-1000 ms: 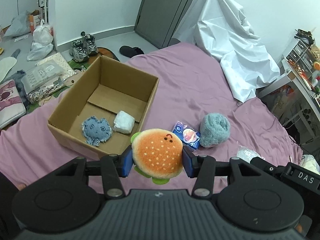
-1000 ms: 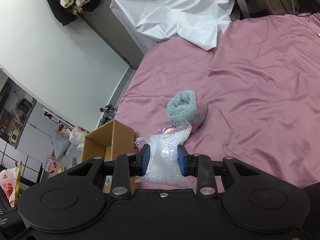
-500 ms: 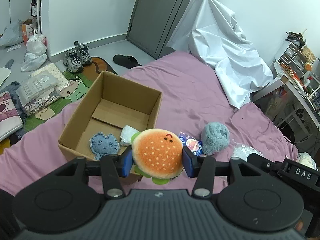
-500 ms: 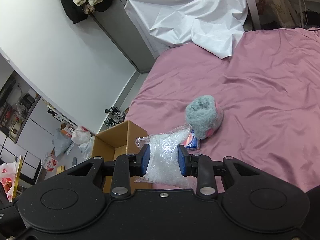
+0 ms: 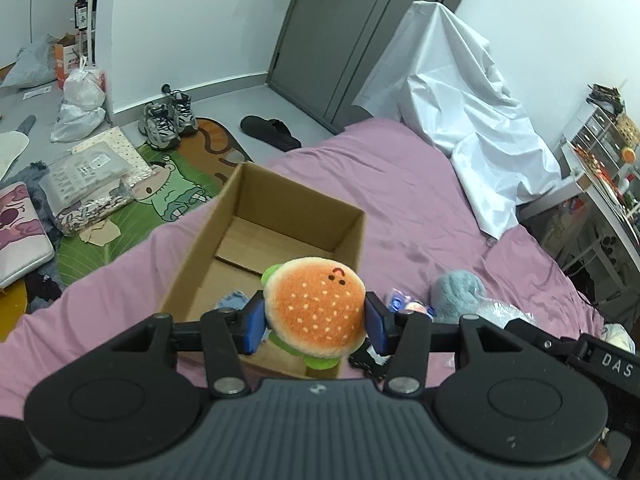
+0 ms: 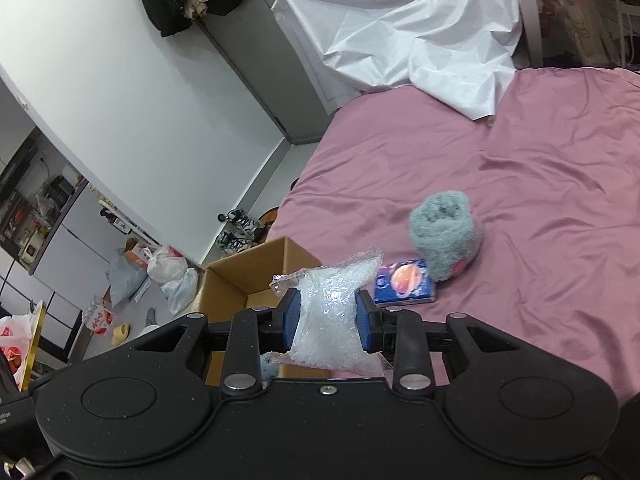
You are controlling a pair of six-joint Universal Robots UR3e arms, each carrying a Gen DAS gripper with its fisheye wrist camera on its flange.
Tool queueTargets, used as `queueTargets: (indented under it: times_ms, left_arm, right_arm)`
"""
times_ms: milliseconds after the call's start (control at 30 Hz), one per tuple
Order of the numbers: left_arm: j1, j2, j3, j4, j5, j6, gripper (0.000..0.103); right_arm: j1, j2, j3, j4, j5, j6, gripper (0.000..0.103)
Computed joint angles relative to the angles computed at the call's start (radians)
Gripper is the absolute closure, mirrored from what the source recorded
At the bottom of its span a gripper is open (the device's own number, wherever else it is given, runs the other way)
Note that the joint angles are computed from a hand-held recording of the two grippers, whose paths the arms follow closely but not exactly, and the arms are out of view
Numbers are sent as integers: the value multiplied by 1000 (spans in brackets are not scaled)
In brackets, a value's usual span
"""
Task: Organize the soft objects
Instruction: 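Carry the burger plush and filling bag with both tools toward the box, then open the right tool to drop the filling bag into the box while the left holds the burger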
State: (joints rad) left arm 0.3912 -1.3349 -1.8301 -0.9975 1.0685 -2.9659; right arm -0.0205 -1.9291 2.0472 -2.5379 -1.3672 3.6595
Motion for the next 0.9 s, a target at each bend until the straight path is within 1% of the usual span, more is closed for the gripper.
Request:
queueTargets:
  times_ms: [200, 400, 800, 900]
  left_arm:
    - [30, -66, 37, 8, -2, 9, 54]
    - [43, -138, 83, 9, 0, 16, 54]
    - [85, -228, 151, -31, -3, 24, 54]
    - [91, -248, 166, -42, -2, 33, 54]
  right_arm:
    - [81, 125, -72, -44, -38, 36, 74]
    - [134, 229, -145, -56, -54, 62, 73]
    - [254, 466, -367, -24, -61, 98, 73]
    - [265, 502, -400, 1, -43, 105, 71]
